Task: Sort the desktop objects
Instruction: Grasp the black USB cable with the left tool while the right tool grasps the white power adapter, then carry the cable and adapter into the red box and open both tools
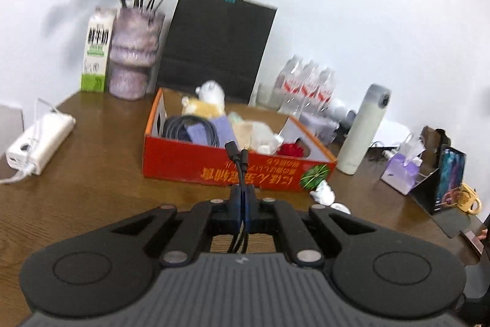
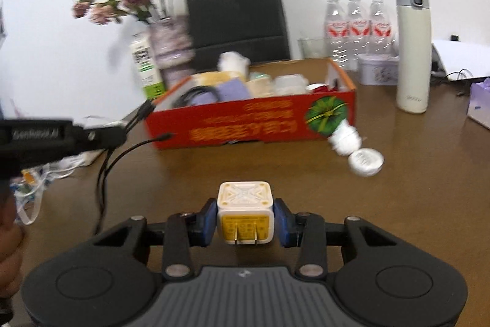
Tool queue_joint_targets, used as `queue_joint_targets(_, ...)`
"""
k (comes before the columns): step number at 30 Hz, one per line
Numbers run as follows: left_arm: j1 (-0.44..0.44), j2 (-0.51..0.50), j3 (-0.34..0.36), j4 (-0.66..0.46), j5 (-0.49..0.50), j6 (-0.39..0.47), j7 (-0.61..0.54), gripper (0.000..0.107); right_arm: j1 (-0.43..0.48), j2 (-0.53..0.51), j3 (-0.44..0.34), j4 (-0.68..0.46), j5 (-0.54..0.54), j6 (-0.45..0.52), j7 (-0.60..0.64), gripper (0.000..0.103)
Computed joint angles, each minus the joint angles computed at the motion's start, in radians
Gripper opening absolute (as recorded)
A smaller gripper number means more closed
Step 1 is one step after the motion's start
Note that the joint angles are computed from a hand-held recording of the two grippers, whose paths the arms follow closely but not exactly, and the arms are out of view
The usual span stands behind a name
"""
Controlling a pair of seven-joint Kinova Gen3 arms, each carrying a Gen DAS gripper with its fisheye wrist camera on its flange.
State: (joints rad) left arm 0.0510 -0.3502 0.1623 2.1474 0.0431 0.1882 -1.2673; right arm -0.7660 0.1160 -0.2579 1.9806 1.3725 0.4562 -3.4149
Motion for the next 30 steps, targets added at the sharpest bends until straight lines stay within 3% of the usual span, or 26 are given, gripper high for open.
queue_joint_targets(3,0.081,-0.044,-0.07,0.013,-0.042,-0.006,0.025,0.003,-0.007,-0.03,-0.06,0.002,0.014,0.073,0.002,0.037)
queue_joint_targets(6,0.206,-0.061,-0.189,-0.014,-0.049,-0.012,0.0,0.003,0.092,-0.06,-0.198,0.003,0.063,0.128,-0.03,0.037)
queue_joint_targets(8,0.238,-0.052,-0.242,-0.081,0.011,0.024,-0.072,0.003,0.177,-0.07,-0.274,-0.017,0.081,0.13,-0.016,0.037)
queue_joint_targets(12,0.271,0.038,-0.334,-0.265,0.151,0.089,-0.224,0.003,0.305,-0.076,-0.328,-0.108,0.041,0.101,0.111,0.037)
queue_joint_targets(17,0.213,0.218,-0.343,-0.497,0.347,0.136,-0.408,0.003,0.535,0.01,-0.402,-0.274,-0.126,-0.063,0.315,0.037)
queue_joint_targets(21,0.169,0.375,-0.359,-0.682,0.492,0.242,-0.486,0.003,0.68,0.174,-0.58,-0.454,-0.182,0.02,0.477,0.037)
queue_joint_targets(23,0.221,0.463,-0.441,-0.775,0.512,0.321,-0.494,0.003,0.678,0.261,-0.615,-0.546,-0.185,0.085,0.559,0.038)
queue_joint_targets(27,0.276,0.625,-0.602,-0.903,0.586,0.483,-0.481,0.003,0.583,0.405,-0.568,-0.732,-0.253,0.209,0.721,0.038)
queue_joint_targets(30,0.217,0.702,-0.595,-0.937,0.688,0.566,-0.574,0.003,0.499,0.502,-0.522,-0.871,-0.294,0.327,0.843,0.038)
